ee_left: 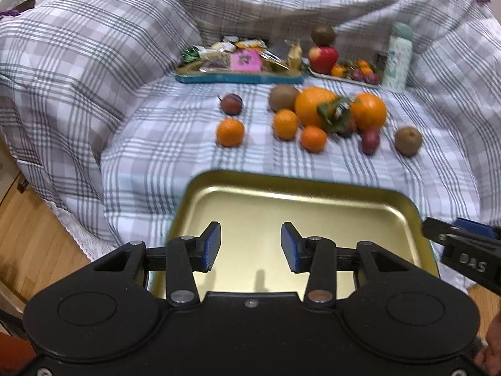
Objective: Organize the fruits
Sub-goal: 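Reach the left tool to a mandarin while the right tool reaches a plum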
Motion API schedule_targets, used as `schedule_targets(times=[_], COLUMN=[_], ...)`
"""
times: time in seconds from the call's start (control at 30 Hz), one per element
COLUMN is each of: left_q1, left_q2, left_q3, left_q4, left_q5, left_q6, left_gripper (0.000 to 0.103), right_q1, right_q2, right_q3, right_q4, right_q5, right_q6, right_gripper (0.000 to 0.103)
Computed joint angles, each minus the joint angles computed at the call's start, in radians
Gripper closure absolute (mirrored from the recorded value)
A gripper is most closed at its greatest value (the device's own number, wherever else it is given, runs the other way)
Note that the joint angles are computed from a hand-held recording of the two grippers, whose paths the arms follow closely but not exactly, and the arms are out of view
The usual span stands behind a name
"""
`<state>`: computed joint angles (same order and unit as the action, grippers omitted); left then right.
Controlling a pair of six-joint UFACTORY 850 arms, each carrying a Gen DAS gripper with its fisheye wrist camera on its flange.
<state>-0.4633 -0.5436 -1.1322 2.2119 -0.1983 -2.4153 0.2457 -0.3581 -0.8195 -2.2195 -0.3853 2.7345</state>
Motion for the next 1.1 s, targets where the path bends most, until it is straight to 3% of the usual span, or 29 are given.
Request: schedule_targets(times=[0.2,0.43,0.83,1.1], left_q1=[0.03,0.047,0.07,0.086], left_q2=[-0.035,-0.088,-0.211,-0.302], left_q3=[-0.053,-0.122,-0.291,-0.423], left_q4=[-0.037,-0.065,-0.271,-0.645], left_q5=[0.002,-0.008,0.045,0.089], left_q6=[0.028,0.081,0.353,0.78], left_gripper=[0.052,0.052,0.052,0.052], right_q1=[-0.026,-0.055,-0.089,-0.108], right_q2=[-0.025,-0.061,-0.173,-0.247], right_q3=[-0.043,-0.084,-0.228,-0.323], right_q4=[0.007,-0.11,-0.044,0.001], right_q5=[-0.01,-0.007,0.121,0.142], right_q6=[-0.041,0.055,-0.03,-0.085], right_gripper=[0.056,0.056,0.056,0.056])
